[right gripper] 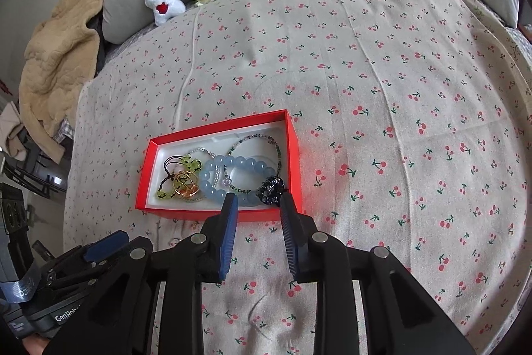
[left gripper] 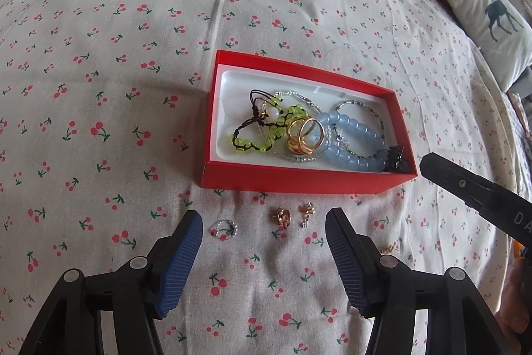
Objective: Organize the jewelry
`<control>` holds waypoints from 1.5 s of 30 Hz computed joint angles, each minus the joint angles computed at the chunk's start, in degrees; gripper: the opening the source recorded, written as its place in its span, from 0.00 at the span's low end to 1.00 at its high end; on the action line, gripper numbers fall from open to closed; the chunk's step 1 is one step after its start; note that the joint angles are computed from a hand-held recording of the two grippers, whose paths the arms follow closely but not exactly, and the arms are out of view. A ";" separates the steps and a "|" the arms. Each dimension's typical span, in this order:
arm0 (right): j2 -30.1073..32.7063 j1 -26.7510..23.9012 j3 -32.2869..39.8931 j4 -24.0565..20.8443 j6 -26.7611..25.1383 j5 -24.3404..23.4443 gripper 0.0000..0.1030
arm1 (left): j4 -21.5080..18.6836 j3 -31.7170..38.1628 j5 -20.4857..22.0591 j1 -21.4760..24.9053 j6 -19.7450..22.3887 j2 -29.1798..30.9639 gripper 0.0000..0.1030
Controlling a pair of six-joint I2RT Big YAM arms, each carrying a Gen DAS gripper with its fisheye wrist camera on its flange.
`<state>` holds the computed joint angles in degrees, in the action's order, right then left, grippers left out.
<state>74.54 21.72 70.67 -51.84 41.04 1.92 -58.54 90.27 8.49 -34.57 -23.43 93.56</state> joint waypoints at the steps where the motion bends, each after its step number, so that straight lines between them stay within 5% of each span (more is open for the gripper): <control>1: -0.31 0.05 -0.25 -0.27 0.02 0.07 0.27 | 0.07 -0.37 -0.13 -0.03 -0.02 -0.30 0.66; 7: -2.09 0.54 -1.75 -2.22 -0.30 1.23 0.30 | 0.16 -2.05 -1.18 -0.13 0.41 -1.68 0.72; 24: -4.35 -0.10 -5.09 -7.21 -0.75 -0.16 0.56 | -1.42 -4.50 -1.87 -0.02 1.89 -2.95 0.82; 45: 0.00 -1.39 -5.29 -10.94 2.38 -5.28 0.60 | -4.11 -4.31 1.54 1.05 -2.04 -0.81 0.82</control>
